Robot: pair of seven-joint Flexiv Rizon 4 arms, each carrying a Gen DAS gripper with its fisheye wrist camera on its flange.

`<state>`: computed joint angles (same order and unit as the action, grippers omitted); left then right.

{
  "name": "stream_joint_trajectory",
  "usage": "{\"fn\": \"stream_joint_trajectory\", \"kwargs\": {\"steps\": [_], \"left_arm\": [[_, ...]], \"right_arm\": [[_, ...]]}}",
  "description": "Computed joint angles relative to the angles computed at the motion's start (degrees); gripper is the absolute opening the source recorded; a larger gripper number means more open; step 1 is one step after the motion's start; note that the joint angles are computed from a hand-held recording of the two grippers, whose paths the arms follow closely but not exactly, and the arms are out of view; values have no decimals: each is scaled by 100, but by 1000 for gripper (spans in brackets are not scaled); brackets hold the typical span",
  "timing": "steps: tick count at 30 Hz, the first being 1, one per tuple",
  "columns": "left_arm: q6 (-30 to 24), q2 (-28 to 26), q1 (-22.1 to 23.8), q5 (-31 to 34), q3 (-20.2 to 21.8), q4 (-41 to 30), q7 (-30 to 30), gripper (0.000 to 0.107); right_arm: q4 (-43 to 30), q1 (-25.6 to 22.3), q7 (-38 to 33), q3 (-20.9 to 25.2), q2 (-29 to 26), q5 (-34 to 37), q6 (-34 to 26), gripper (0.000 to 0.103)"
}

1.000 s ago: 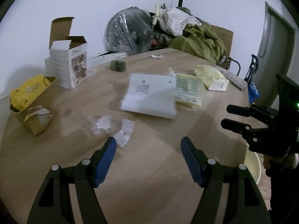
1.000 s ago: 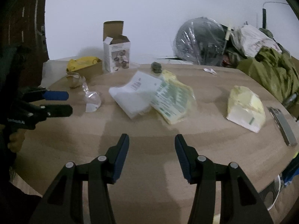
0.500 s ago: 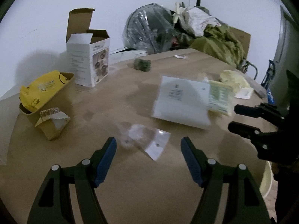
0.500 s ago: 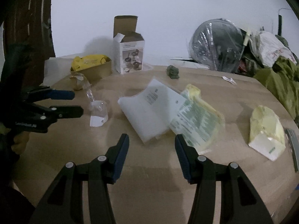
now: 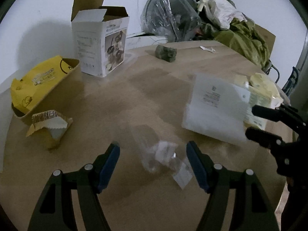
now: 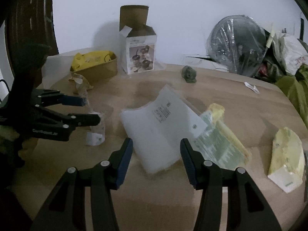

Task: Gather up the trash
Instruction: 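Move both tools back over the table toward the clear bag and white paper, then grasp the clear plastic bag with the left tool while the right tool grasps the white paper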

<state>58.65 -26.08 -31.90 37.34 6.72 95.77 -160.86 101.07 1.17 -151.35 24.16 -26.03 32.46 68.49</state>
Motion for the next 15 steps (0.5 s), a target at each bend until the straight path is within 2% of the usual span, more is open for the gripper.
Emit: {"fn": "stream_joint_trajectory", "kwargs": {"steps": [10, 12, 14, 15], "left_arm": [[57, -176, 68, -129, 16, -52, 310, 72], [60, -194, 66, -142, 16, -52, 402, 67], [69, -221, 91, -219, -11, -50, 513, 56], [93, -235, 89, -235, -9, -49, 545, 54]], "right_arm": [[-144, 477, 449, -198, -423, -784, -149, 49], [-129, 502, 527, -193, -487, -928, -129, 49], [-113, 492, 578, -173, -538, -1041, -108, 49], [-97, 478, 588, -151, -551, -1081, -82, 49]]}}
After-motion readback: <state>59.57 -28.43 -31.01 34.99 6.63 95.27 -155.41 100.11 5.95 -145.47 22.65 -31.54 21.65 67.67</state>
